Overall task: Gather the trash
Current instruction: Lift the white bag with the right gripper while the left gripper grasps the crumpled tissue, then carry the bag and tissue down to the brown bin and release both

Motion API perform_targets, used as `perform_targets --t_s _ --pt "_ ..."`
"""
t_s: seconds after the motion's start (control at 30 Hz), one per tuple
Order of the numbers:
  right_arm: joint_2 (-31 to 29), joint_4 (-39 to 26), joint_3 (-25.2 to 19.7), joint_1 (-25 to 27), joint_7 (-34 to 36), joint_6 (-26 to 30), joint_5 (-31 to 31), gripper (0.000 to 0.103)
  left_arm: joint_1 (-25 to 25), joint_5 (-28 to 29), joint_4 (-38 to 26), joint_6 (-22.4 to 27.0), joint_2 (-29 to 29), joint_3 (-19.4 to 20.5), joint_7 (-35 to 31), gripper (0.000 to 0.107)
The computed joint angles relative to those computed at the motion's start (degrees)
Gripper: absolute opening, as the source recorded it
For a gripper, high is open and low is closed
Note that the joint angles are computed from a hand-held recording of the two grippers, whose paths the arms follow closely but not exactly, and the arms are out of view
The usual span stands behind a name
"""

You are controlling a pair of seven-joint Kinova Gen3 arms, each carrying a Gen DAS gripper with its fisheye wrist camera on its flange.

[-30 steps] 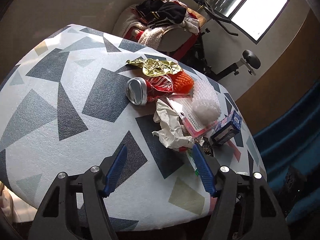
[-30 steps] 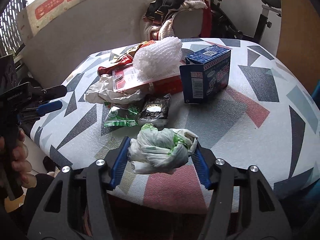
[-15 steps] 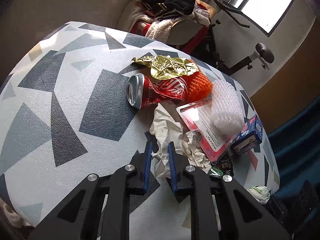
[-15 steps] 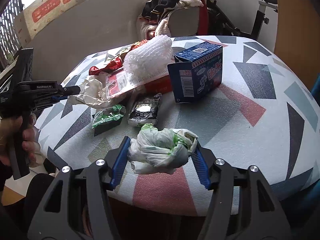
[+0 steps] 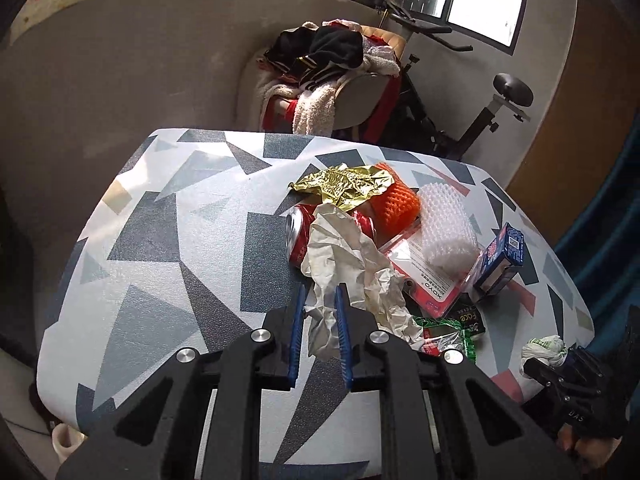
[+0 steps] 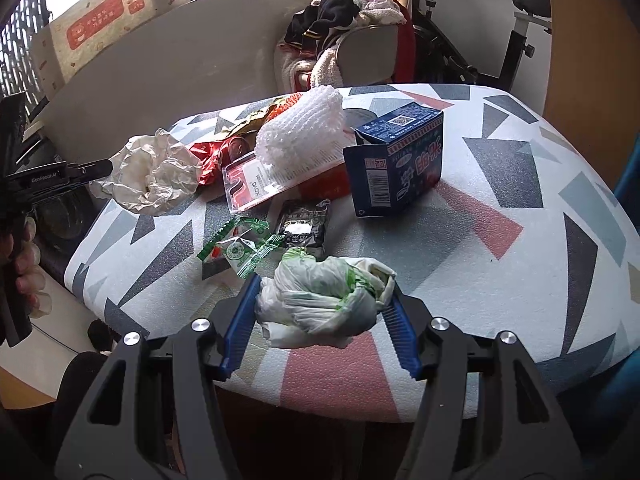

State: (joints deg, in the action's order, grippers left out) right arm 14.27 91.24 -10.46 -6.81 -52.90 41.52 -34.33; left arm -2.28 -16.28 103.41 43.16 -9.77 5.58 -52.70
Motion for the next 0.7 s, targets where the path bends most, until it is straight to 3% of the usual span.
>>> perform_targets --t_s 0.2,0.37,0.6,0.7 --pt "-2.5 1.0 0.2 0.0 0.9 -0.1 -0.6 0.060 -1.2 -5.3 1.8 0.9 -2.5 4.0 6.1 0.015" --pt "-4.6 2.3 0.9 -0.4 1.9 -0.3 -1.4 0.060 -0.8 -4.3 2.2 1.4 -5.5 3.1 5.3 0.015" --pt "-7.0 4.4 1.8 -0.5 4.5 -0.5 -3.7 0.060 1.3 3.4 6.7 -1.5 -10.7 2.1 0.9 0.015" --pt "-8.1 5.9 2.4 -0.6 5.9 -0.9 -4.6 0.060 5.1 9.2 11.6 -6.3 -13.7 -0.1 -4.0 0.015"
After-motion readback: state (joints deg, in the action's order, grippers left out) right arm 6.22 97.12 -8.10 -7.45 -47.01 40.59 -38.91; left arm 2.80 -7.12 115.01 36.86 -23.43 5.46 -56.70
